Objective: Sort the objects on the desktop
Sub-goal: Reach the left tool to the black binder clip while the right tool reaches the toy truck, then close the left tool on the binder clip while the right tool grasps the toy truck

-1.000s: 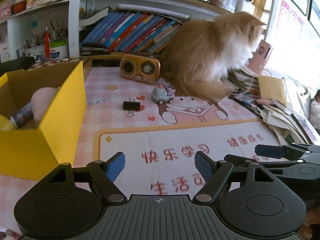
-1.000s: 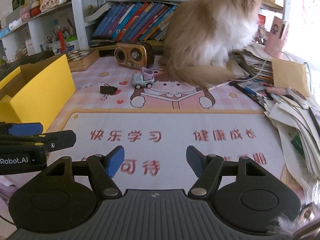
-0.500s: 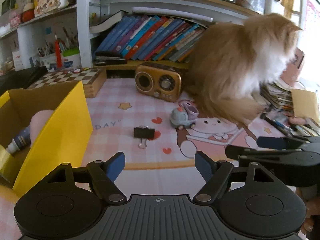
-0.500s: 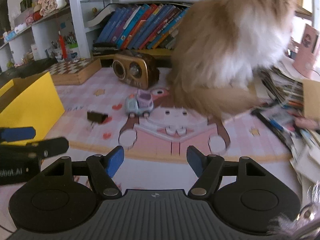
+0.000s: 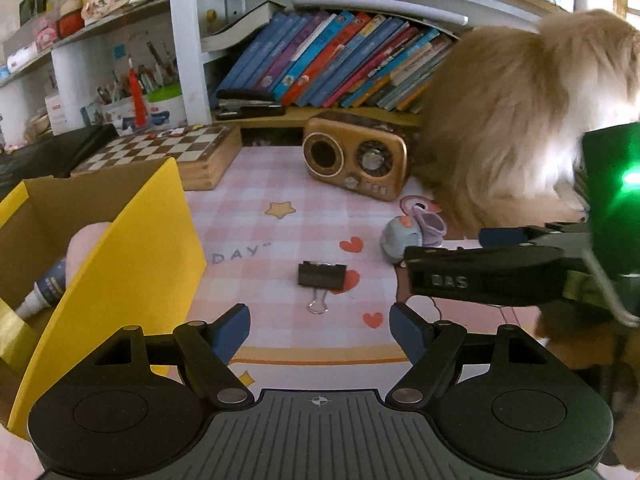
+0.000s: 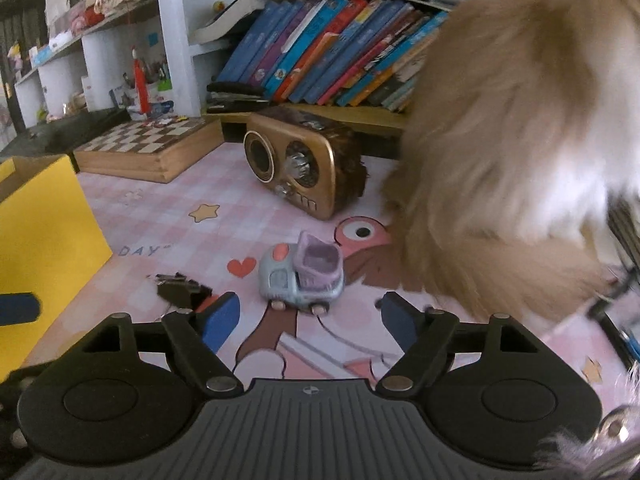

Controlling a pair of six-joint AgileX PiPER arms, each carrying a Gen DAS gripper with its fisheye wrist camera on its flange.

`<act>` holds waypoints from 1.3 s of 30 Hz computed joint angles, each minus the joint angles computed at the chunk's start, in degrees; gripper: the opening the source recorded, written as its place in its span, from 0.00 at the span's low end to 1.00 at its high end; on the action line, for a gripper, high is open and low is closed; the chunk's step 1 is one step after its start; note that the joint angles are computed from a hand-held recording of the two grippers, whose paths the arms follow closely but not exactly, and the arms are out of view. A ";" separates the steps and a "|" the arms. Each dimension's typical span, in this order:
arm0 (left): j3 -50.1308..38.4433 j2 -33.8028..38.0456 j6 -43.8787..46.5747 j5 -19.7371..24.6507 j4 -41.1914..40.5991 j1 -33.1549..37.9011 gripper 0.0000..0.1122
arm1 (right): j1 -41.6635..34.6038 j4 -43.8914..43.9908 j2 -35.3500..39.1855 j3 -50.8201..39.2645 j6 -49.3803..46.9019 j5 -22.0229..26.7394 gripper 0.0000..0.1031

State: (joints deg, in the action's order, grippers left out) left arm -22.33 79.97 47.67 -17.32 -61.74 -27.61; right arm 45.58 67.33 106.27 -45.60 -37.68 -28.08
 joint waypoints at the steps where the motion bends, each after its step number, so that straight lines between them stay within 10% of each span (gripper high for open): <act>1: -0.24 0.34 0.15 -0.11 -0.16 0.03 0.70 | -0.59 -0.92 1.22 -1.06 0.04 0.42 0.75; 23: -9.02 16.52 -14.39 -3.49 17.27 2.93 0.69 | -6.22 -15.42 8.18 -6.22 8.63 2.79 0.60; 39: -14.70 24.39 -31.38 -0.59 37.25 8.01 0.35 | -6.19 -19.57 -1.71 4.19 16.14 2.13 0.60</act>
